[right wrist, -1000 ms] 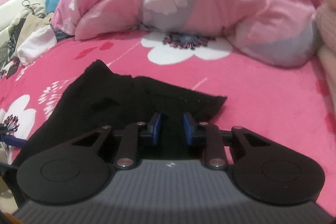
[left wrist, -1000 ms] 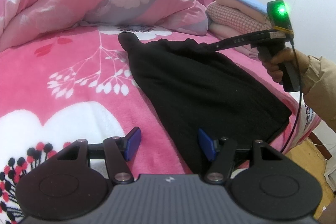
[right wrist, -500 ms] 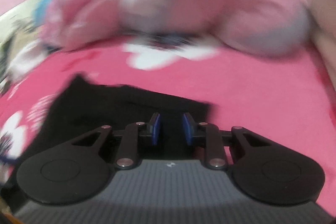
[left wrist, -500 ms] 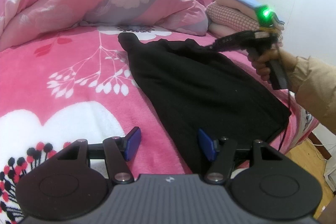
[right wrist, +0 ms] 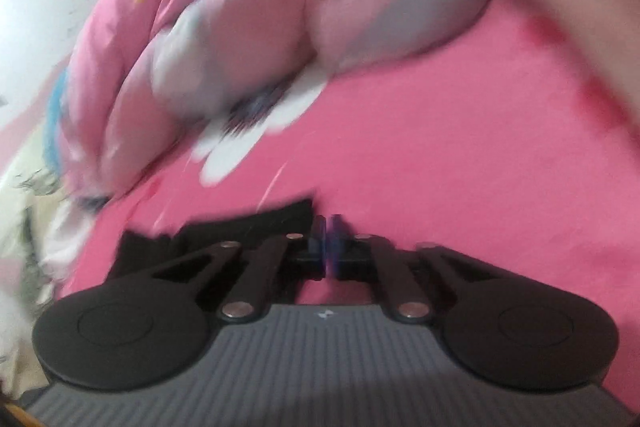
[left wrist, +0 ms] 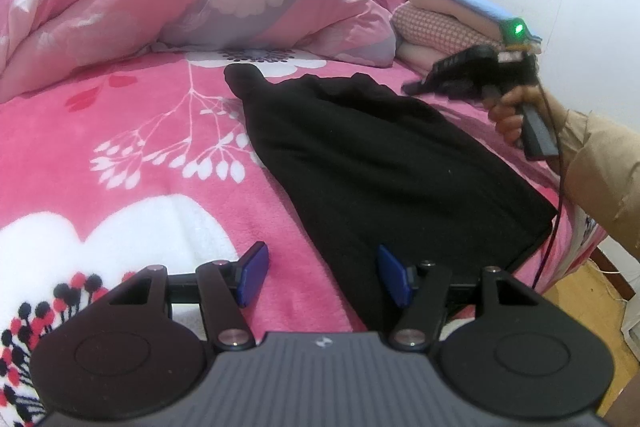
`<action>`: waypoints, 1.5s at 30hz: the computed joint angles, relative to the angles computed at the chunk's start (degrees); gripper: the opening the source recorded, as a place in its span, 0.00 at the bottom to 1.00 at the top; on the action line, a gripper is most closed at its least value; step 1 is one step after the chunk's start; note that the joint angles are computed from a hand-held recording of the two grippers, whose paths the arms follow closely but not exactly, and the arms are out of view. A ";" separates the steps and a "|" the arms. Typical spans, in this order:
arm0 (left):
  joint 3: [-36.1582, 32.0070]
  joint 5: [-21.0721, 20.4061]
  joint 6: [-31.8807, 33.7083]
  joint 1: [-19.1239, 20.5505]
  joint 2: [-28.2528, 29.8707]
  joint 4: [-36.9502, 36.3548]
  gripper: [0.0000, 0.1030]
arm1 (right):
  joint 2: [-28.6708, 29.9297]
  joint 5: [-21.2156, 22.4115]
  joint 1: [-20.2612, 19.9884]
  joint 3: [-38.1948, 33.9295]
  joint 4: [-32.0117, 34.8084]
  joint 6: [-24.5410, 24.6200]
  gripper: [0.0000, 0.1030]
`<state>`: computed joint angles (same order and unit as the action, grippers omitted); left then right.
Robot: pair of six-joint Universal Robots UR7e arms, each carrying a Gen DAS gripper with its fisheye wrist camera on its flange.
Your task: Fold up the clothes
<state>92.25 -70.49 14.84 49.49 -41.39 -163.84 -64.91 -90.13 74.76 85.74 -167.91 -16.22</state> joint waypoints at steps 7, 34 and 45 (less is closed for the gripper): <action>0.02 -0.01 -0.10 -0.03 0.00 0.01 0.60 | -1.26 3.49 2.03 1.32 6.29 -11.56 0.09; -0.09 -0.34 0.33 0.09 0.04 0.11 0.61 | 0.38 3.26 2.28 4.67 -6.77 -13.36 0.01; 0.06 -0.17 0.48 -0.01 0.00 -0.04 0.61 | 2.01 0.13 0.57 4.34 -10.66 -9.16 0.00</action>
